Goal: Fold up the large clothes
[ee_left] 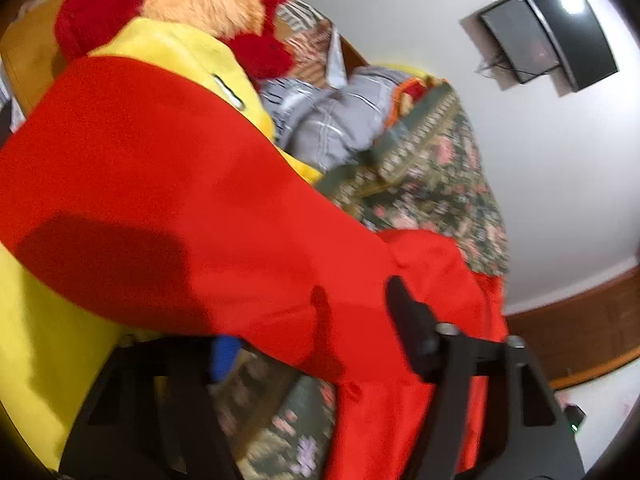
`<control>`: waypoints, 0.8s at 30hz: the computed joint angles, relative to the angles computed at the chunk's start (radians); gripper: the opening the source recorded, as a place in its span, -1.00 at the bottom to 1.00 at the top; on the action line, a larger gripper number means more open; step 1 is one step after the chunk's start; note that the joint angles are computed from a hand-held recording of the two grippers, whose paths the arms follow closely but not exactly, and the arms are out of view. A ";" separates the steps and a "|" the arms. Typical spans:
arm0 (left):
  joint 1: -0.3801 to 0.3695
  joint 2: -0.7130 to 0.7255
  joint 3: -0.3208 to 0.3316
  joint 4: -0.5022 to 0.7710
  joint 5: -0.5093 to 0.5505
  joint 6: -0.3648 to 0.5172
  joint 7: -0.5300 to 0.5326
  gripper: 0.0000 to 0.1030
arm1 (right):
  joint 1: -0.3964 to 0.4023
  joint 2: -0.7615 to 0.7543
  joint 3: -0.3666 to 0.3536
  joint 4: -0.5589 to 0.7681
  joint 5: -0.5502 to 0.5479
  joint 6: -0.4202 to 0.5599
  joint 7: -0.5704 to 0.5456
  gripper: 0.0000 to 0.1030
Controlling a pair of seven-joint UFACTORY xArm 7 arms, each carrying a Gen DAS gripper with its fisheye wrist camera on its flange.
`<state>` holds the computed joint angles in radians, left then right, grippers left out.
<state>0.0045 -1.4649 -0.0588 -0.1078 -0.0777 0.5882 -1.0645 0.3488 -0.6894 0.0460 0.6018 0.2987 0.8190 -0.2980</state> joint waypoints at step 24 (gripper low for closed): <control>0.128 0.521 -0.410 0.676 0.455 0.123 0.035 -0.93 | -0.117 -0.085 -0.111 -0.009 -0.027 0.088 -0.141 1.00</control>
<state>0.1322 -0.9437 -0.4687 0.5684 0.3774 0.7112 -1.0291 0.2319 -0.7746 -0.0651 0.5929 0.2712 0.9070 -0.4390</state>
